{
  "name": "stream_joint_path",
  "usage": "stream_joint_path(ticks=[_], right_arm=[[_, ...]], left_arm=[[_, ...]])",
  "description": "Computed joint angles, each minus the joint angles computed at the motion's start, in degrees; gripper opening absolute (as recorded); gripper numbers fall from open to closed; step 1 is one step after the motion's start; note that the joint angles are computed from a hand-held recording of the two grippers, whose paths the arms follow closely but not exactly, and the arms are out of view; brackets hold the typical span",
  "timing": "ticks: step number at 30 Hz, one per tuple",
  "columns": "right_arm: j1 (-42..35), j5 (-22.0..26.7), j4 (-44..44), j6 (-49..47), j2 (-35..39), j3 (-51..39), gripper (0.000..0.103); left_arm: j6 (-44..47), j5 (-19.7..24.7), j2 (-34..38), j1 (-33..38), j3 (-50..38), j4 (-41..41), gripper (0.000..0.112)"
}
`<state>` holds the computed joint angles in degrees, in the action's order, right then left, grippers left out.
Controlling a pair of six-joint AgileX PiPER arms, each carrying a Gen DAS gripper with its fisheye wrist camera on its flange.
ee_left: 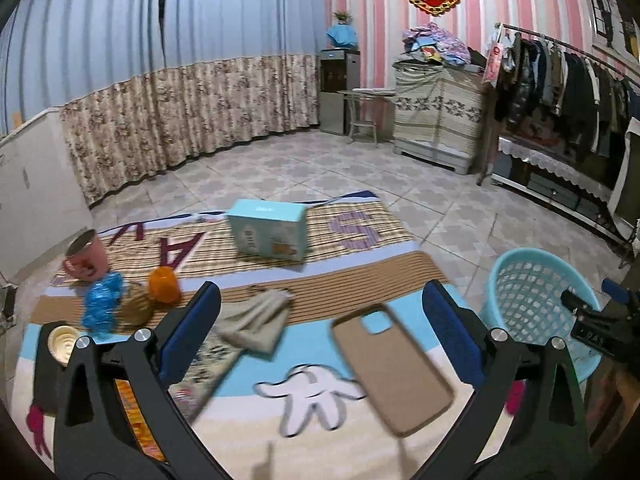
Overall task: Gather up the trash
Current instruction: 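Move both open grippers back over the cluttered mat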
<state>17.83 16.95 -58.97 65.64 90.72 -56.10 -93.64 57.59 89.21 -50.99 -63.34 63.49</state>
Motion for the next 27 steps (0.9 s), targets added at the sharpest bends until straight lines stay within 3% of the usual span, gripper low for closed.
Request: stream_joint_path(ticks=[11,20,27], right_arm=[[18.84,9.19,-12.81,15.87,0.35,-3.65,0.098],[28.81,13.67,-10.24,13.32,7.93,-12.86,0.098],[31.45,13.59,-2.37,6.67,15.63,-22.07,0.098]], left_arm=[[-1.5,2.16,-15.78,5.42,17.84,0.57,0.098],[5.13,-6.88,-27.46,22.38,28.26,-2.85,0.098],[18.57,-21.86,-29.26,41.7,32.79,-11.85,0.098]])
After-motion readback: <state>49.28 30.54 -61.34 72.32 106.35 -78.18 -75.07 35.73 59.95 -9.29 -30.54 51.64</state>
